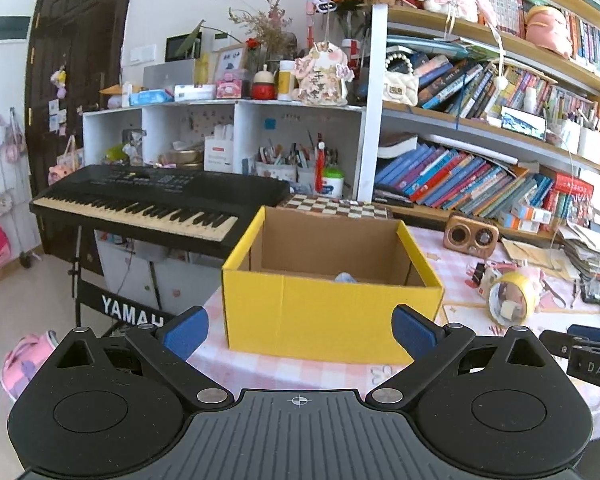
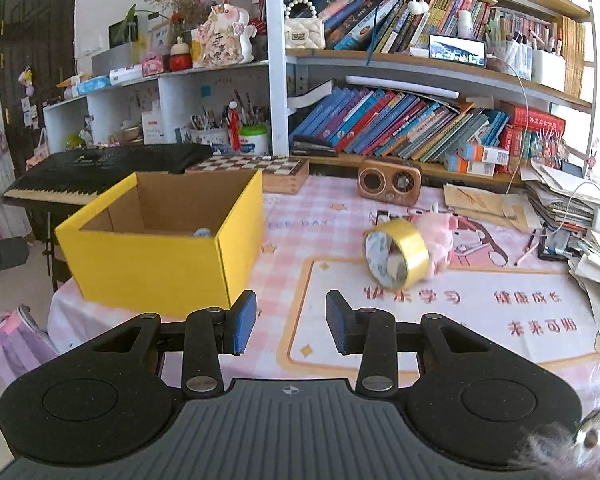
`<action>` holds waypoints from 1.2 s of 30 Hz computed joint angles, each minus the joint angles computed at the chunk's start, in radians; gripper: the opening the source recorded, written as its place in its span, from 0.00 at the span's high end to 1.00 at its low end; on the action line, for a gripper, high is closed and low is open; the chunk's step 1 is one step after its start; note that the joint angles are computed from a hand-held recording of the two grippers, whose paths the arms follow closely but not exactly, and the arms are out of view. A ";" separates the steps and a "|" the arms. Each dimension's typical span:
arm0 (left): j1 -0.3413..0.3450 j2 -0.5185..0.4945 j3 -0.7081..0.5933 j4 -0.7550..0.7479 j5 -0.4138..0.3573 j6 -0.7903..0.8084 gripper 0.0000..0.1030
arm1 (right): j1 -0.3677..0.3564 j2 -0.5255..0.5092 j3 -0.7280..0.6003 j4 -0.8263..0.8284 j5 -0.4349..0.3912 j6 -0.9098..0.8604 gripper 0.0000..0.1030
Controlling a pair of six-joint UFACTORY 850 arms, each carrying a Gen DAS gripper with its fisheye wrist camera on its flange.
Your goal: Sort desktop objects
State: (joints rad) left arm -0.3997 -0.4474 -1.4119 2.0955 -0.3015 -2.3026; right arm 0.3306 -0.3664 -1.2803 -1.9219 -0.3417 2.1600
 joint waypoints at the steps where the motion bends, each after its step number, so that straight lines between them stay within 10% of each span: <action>1: -0.001 0.005 0.010 0.008 0.003 -0.004 0.03 | 0.005 0.004 0.010 -0.005 -0.004 0.008 0.64; 36: -0.022 -0.018 0.009 -0.043 0.242 0.145 0.03 | 0.033 0.068 0.118 0.366 -0.002 -0.298 0.38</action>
